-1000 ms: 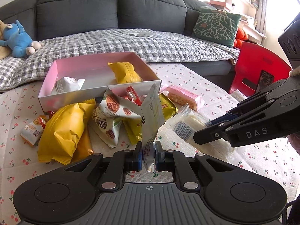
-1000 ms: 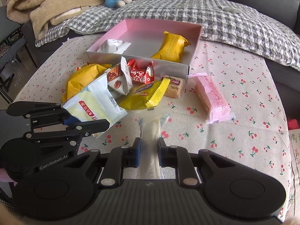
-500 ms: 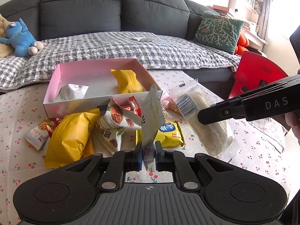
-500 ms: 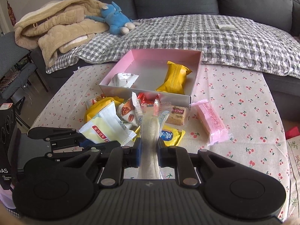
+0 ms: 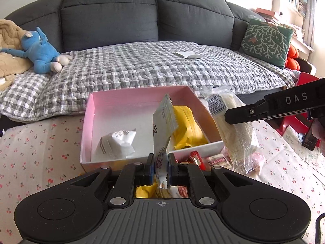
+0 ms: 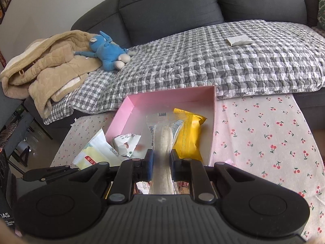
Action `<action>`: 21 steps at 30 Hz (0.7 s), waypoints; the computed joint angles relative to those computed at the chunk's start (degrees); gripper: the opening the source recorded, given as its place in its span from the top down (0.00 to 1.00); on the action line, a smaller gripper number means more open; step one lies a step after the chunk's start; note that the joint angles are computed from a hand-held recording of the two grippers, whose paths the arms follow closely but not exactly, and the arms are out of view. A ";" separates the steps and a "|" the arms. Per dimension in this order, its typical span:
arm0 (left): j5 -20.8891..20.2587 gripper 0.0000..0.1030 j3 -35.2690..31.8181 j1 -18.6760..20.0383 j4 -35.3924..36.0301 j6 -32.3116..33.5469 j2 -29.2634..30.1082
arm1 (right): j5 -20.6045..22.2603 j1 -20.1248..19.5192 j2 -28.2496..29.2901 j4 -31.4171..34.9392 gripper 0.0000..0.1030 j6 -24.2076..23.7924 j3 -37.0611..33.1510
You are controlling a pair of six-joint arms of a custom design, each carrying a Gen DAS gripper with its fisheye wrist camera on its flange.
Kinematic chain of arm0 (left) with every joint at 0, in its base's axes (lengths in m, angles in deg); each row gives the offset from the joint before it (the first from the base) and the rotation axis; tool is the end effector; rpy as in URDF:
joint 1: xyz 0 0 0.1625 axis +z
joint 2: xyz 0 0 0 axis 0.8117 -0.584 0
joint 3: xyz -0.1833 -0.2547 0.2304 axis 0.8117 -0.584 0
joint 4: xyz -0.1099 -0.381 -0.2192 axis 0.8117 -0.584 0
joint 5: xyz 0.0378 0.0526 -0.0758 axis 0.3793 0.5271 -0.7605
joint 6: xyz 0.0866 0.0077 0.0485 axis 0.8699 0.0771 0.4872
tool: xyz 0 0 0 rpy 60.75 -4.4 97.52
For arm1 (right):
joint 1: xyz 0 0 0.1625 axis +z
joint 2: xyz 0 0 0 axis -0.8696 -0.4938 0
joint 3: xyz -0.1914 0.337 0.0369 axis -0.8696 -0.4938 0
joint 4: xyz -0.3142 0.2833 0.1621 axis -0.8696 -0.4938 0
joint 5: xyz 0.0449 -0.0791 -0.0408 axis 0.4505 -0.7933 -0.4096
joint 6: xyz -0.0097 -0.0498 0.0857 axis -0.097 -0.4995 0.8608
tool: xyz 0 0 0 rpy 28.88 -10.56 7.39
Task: Organize snacks
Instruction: 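Lower both packets into the pink box and open both tools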
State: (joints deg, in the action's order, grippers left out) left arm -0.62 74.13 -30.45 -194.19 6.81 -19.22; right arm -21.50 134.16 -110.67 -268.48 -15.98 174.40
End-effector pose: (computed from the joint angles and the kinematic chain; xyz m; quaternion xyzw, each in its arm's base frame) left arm -0.2547 -0.3291 -0.0076 0.3602 0.8628 -0.2853 0.2106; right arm 0.0427 -0.3169 0.2336 0.1112 -0.9033 0.3720 0.1826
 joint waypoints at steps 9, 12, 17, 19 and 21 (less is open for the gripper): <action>1.47 0.90 -9.90 9.54 -1.74 7.40 5.34 | -0.21 2.65 19.66 -12.01 0.86 4.55 -8.27; 1.72 0.92 -12.70 11.97 -1.62 9.14 6.75 | -1.00 3.27 23.61 -13.89 0.86 4.75 -10.11; 1.90 0.92 -16.51 15.05 -1.97 11.70 9.44 | -1.10 2.90 26.77 -15.49 0.86 4.76 -11.76; 1.99 0.92 -17.57 15.87 -2.40 12.30 10.43 | -1.24 2.66 27.50 -15.89 0.86 4.56 -12.21; 1.83 0.92 -18.43 16.59 -3.07 12.99 11.27 | -1.07 2.37 28.36 -16.60 0.86 4.67 -12.58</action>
State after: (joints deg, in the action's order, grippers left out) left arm 1.21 55.71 -13.86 -197.26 19.80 -7.95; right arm -22.58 136.54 -82.31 -285.08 -11.31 161.82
